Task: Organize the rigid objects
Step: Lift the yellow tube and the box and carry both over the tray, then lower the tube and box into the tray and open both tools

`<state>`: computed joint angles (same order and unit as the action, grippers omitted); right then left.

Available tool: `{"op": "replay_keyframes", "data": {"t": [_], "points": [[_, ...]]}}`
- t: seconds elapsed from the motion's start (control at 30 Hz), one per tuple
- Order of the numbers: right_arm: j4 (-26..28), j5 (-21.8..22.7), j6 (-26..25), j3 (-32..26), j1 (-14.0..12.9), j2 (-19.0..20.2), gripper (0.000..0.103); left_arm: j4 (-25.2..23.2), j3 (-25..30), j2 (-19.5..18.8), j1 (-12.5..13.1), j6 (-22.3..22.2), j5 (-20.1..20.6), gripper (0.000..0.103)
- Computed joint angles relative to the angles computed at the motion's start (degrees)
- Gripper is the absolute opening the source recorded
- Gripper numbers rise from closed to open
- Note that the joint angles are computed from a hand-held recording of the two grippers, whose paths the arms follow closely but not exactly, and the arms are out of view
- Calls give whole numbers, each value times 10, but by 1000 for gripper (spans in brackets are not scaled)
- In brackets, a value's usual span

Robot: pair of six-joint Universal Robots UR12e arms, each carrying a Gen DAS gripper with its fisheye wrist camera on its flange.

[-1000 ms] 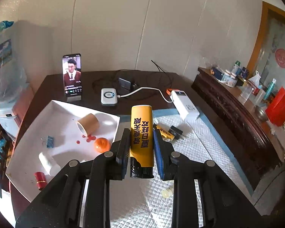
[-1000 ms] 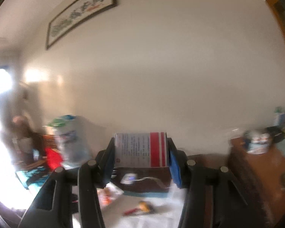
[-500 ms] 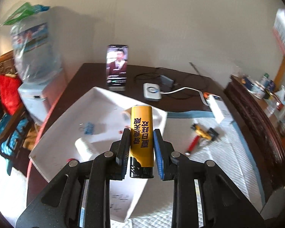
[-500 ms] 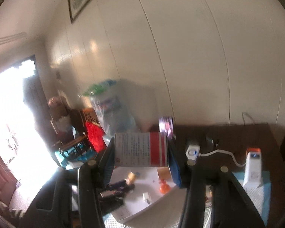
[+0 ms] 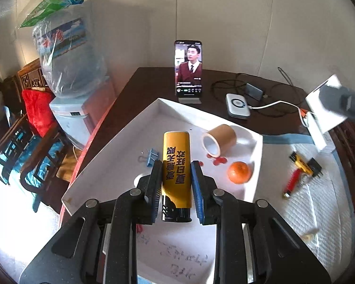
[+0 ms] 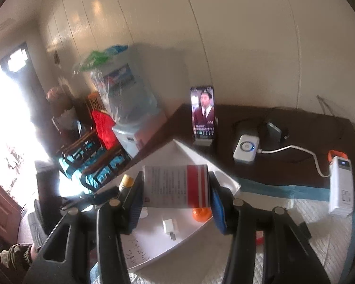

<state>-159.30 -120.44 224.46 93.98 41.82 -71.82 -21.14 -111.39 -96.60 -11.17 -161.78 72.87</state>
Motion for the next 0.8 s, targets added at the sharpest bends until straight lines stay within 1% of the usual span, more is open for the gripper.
{"op": "replay_keyframes", "data": {"t": [0.13,0.2,0.27,0.33,0.47,0.53,0.6,0.8], "points": [[43,58,13,-14,-22,17,49,-22,26,-25,-8,-17,9,23],[70,82,22,-22,-28,27,49,-43,41,-40,-12,-32,16,24],[88,100,27,-29,-32,38,49,-59,50,-50,-12,-53,21,24],[105,111,32,-34,-34,49,49,-65,53,-56,-13,-65,30,24],[138,121,39,-44,-36,66,49,-73,57,-66,-18,-69,58,24],[149,119,32,-51,-35,73,50,-63,55,-70,-21,-59,74,24],[154,105,20,-56,-32,77,50,-50,52,-72,-24,-52,89,24],[154,93,9,-60,-30,79,50,-49,57,-79,-22,-61,98,24]]}}
